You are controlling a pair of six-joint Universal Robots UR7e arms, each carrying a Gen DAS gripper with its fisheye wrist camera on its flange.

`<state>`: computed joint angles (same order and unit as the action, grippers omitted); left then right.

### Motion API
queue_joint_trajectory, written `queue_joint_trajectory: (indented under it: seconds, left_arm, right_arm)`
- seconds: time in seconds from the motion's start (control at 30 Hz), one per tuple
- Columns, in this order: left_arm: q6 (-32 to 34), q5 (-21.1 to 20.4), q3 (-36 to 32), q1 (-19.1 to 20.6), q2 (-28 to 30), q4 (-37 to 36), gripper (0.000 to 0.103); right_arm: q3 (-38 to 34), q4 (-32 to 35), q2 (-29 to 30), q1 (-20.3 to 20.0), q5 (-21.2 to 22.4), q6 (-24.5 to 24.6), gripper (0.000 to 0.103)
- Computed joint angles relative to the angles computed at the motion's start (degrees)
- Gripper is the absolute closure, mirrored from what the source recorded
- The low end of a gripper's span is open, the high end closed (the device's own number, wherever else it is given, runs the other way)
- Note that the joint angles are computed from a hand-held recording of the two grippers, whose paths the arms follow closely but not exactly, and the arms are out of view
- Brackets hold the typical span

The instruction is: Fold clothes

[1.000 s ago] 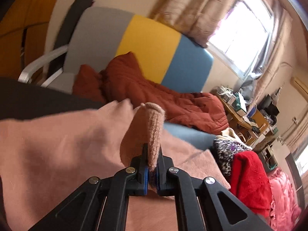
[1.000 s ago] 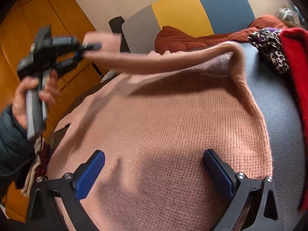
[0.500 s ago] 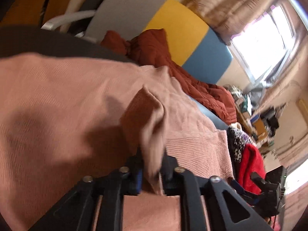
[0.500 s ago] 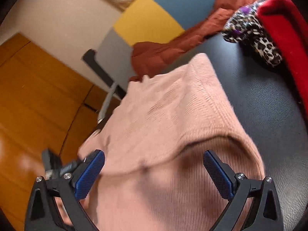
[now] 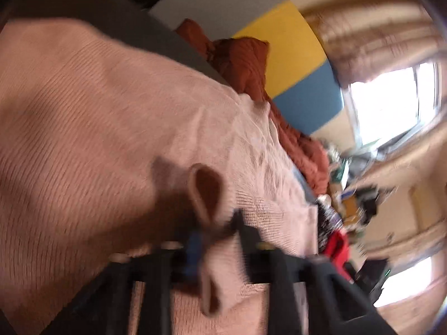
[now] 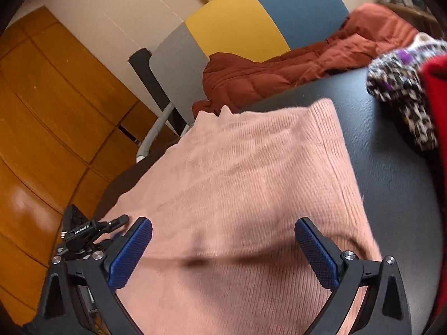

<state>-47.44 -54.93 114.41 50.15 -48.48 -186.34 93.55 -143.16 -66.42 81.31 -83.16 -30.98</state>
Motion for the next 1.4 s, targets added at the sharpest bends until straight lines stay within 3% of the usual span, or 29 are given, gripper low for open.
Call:
queue_joint_trajectory:
  seconds: [0.07, 0.27, 0.33, 0.47, 0.53, 0.67, 0.77, 0.87, 0.97, 1.4]
  left_arm:
    - [3.1, 2.2, -1.7, -0.9, 0.3, 2.0, 0.099]
    - [12.7, 9.2, -5.9, -3.3, 1.3, -1.8, 0.099]
    - [12.3, 10.6, -7.5, -2.9, 1.2, 2.5, 0.099]
    - [6.1, 14.3, -10.8, -1.0, 2.3, 18.1, 0.098]
    - [3.8, 16.8, -12.4, -0.2, 3.8, 24.6, 0.092]
    - [3.3, 19.6, -10.9, -0.8, 3.7, 24.3, 0.091]
    - [2.0, 24.3, -12.2, -2.2, 3.6, 27.6, 0.088]
    - [8.8, 22.3, -12.0, -2.2, 3.1, 19.8, 0.077]
    - [13.8, 18.9, -15.5, -1.2, 3.2, 19.2, 0.075]
    - [21.3, 9.3, -49.1, 7.2, 18.0, 41.5, 0.069]
  right_arm:
    - [-1.3, -0.1, 1.0, 0.5, -1.0, -0.5, 0.0]
    - [-6.0, -1.1, 5.2, 1.7, -4.2, -1.3, 0.0]
    - [-7.4, -2.3, 6.9, 2.0, -6.7, -1.1, 0.0]
    - [-8.6, -6.2, 9.6, 2.2, -12.7, -0.9, 0.0]
    - [-6.5, -12.4, 10.0, 2.0, -15.0, -4.8, 0.0]
    - [-4.8, -17.3, 10.7, 2.8, -18.7, -8.5, 0.0]
    - [-4.5, -19.0, 11.3, 3.4, -21.0, -10.2, 0.0]
    - [-4.5, -19.5, 11.4, 3.5, -21.5, -10.7, 0.0]
    - [-4.6, -18.6, 11.1, 3.1, -20.1, -10.2, 0.0]
    - [-4.4, -16.4, 9.9, 1.5, -14.2, -8.2, 0.0]
